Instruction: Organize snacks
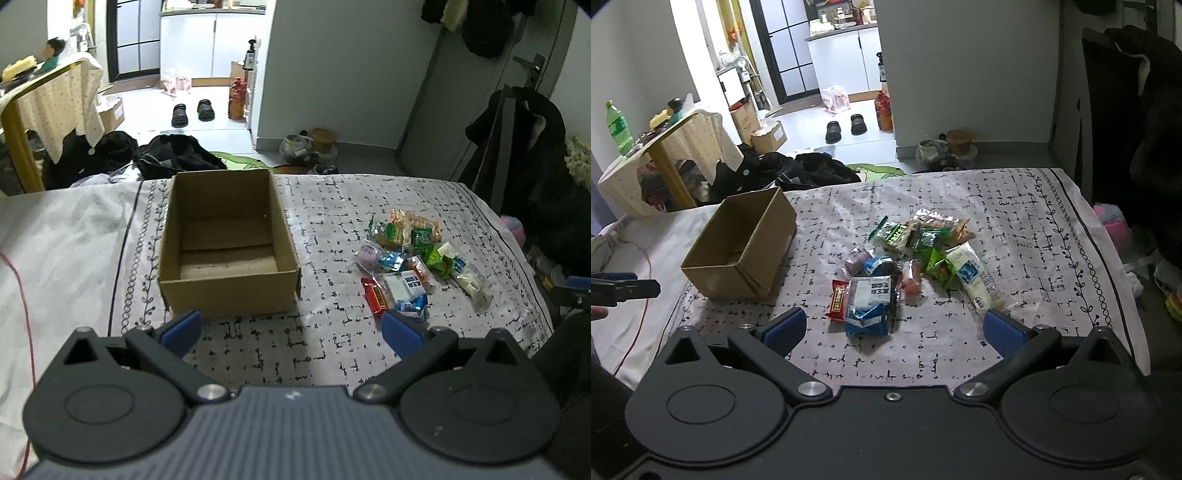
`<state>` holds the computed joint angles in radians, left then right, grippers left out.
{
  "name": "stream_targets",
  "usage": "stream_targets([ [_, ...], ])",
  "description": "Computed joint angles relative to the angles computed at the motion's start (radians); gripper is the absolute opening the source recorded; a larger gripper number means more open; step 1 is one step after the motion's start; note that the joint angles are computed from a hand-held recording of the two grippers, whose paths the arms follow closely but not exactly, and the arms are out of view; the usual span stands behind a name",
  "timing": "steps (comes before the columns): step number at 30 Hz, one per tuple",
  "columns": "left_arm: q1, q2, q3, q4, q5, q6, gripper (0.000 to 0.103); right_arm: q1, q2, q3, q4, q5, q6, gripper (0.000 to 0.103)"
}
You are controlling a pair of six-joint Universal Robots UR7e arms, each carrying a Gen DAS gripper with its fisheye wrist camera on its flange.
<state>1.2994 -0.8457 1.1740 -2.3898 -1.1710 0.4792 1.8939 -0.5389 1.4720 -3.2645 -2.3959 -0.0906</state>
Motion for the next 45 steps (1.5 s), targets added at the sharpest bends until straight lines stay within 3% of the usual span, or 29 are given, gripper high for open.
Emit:
stream_targets([
  [9, 0.000, 0.076, -0.081, 0.041, 0.002, 0.034, 0.103, -0.023, 0.001, -0.011, -0.002, 0.017, 0.013, 0.103],
  [20, 0.004, 0.158, -0.151, 0.067, -0.043, 0.075, 0.103, -0.059, 0.024, -0.039, 0.008, 0.012, 0.042, 0.103],
  [31, 0.005, 0.247, -0.231, 0.147, -0.077, 0.133, 0.101, -0.092, 0.065, -0.078, 0.002, 0.057, 0.044, 0.102],
  [40, 0.000, 0.328, -0.283, 0.154, -0.084, 0.212, 0.094, -0.125, 0.098, -0.134, 0.066, 0.124, 0.121, 0.089],
  [45, 0.001, 0.374, -0.323, 0.161, -0.098, 0.197, 0.084, -0.143, 0.117, -0.173, 0.117, 0.146, 0.201, 0.079],
])
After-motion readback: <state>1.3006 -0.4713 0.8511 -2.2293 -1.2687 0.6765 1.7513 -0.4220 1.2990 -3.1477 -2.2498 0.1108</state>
